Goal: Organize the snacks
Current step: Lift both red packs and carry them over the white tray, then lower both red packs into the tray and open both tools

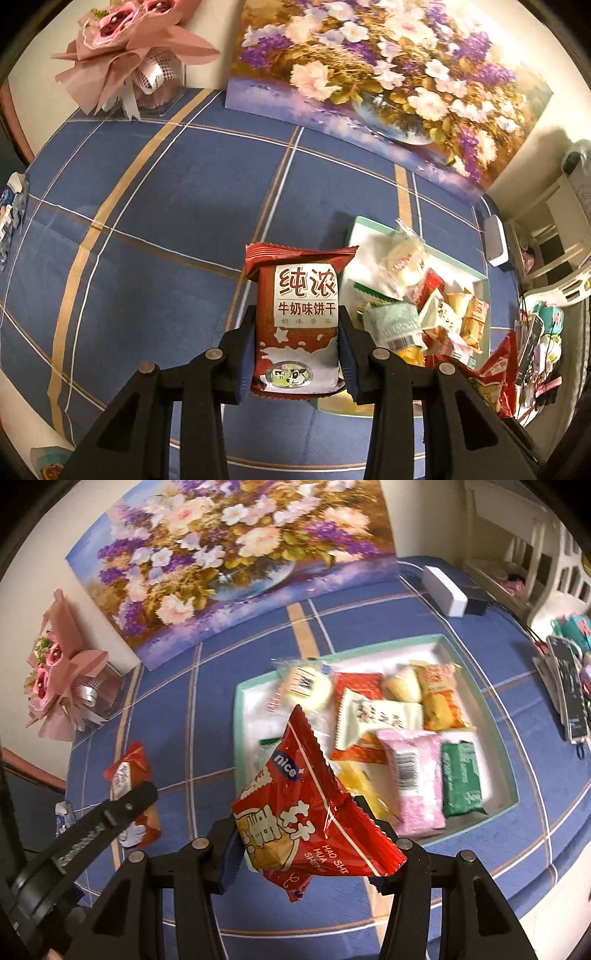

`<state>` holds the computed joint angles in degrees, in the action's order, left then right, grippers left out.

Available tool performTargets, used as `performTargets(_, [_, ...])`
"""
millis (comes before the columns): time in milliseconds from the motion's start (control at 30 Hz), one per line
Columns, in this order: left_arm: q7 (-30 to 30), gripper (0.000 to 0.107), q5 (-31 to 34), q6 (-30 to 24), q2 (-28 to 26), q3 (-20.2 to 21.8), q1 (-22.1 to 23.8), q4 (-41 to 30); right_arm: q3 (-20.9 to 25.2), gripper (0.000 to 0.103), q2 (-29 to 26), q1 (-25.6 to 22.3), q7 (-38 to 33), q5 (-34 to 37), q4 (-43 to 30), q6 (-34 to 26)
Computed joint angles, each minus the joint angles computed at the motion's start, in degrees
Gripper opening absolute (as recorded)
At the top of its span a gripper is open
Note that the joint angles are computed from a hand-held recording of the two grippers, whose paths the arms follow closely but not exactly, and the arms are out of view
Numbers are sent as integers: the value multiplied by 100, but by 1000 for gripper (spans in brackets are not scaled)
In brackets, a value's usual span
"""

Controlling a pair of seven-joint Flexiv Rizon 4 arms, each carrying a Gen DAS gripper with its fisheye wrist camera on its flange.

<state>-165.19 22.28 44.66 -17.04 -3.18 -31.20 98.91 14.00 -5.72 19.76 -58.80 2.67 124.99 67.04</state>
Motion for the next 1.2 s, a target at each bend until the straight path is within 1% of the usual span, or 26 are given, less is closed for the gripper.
performTargets(167, [-1, 41, -59, 180, -139, -61, -54, -57, -38, 56, 3, -147, -199, 347, -10, -148])
performTargets(267, [86, 41, -171, 283, -279, -67, -79, -90, -97, 56, -29, -203, -184, 342, -22, -213])
performTargets(367, [293, 41, -427, 531, -421, -91, -46, -14, -125, 56, -104, -254, -221, 358, -72, -311])
performTargets(433, [425, 41, -647, 627, -531, -101, -21, 28, -146, 56, -164, -275, -215, 322, -106, -387])
performTargets(533, [674, 41, -1036, 923, -691, -147, 45, 141, -153, 56, -236, -313, -223, 325, -154, -480])
performTargets(733, [1049, 41, -1222, 861, -992, -42, -103, -123, -137, 56, -390, -407, -365, 515, -277, -611])
performTargets(867, [1275, 41, -1475, 1029, -1180, -76, -97, -173, -125, 56, -523, -470, -479, 659, -394, -693])
performTargets(1000, [1321, 41, -1483, 999, -1303, 37, -217, -312, -132, 56, -628, -502, -481, 696, -445, -751])
performTargets(1100, [1394, 41, -1573, 1100, -1354, 20, -220, -308, -132, 56, -700, -534, -502, 722, -473, -770])
performTargets(1200, [1475, 41, -1603, 1078, -1429, 35, -264, -389, -137, 56, -759, -560, -502, 727, -486, -784])
